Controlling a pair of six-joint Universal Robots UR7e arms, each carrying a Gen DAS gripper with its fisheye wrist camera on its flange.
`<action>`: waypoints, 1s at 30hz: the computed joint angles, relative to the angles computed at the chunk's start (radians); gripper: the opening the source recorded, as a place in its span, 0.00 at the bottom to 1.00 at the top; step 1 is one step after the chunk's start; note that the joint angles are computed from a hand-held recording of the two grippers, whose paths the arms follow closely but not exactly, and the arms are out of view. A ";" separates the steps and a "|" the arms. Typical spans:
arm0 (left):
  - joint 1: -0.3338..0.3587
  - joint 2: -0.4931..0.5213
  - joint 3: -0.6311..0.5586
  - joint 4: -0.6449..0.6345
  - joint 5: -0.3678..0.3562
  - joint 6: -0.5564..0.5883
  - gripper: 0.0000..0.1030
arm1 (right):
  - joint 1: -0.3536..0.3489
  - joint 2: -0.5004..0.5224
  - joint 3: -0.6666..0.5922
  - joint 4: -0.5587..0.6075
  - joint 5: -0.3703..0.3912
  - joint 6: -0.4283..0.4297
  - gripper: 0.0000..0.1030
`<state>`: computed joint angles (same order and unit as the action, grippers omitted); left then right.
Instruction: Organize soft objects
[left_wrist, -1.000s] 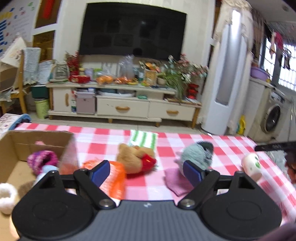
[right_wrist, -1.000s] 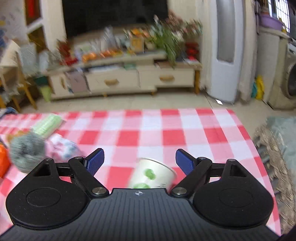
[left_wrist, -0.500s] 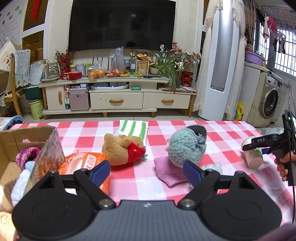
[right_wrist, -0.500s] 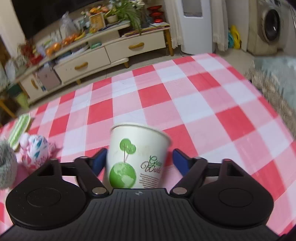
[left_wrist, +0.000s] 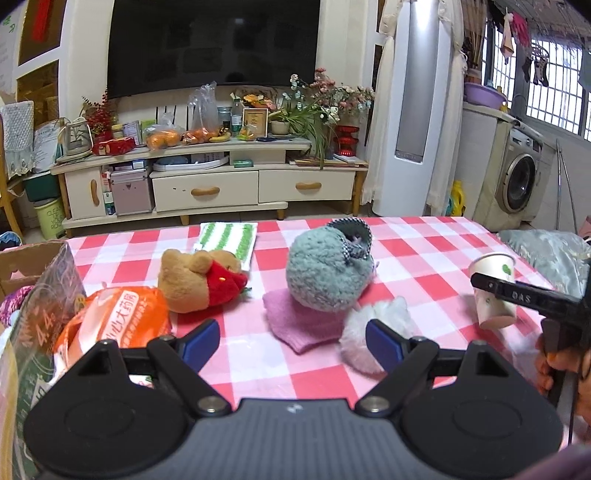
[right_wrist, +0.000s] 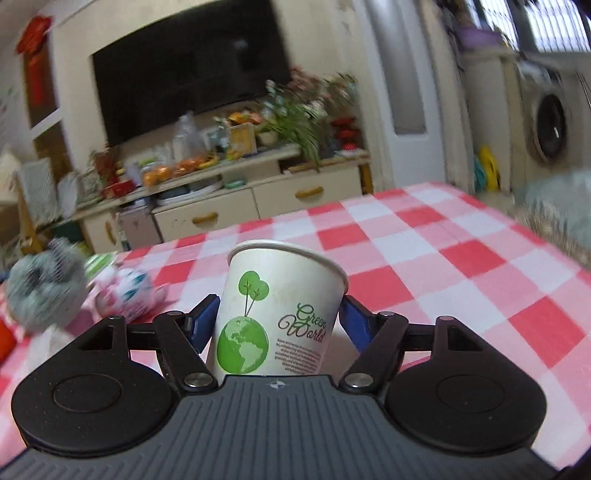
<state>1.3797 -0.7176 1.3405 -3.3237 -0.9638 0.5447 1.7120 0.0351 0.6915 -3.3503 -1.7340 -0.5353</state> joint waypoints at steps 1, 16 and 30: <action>-0.001 0.002 0.000 -0.002 0.000 0.001 0.84 | 0.004 -0.004 0.023 -0.028 -0.011 -0.033 0.88; -0.003 0.011 0.006 0.032 -0.012 -0.004 0.84 | 0.026 -0.131 0.252 -0.041 -0.117 -0.046 0.97; -0.002 0.021 -0.002 0.046 0.011 0.013 0.84 | -0.012 -0.040 -0.252 0.700 -0.031 0.546 0.97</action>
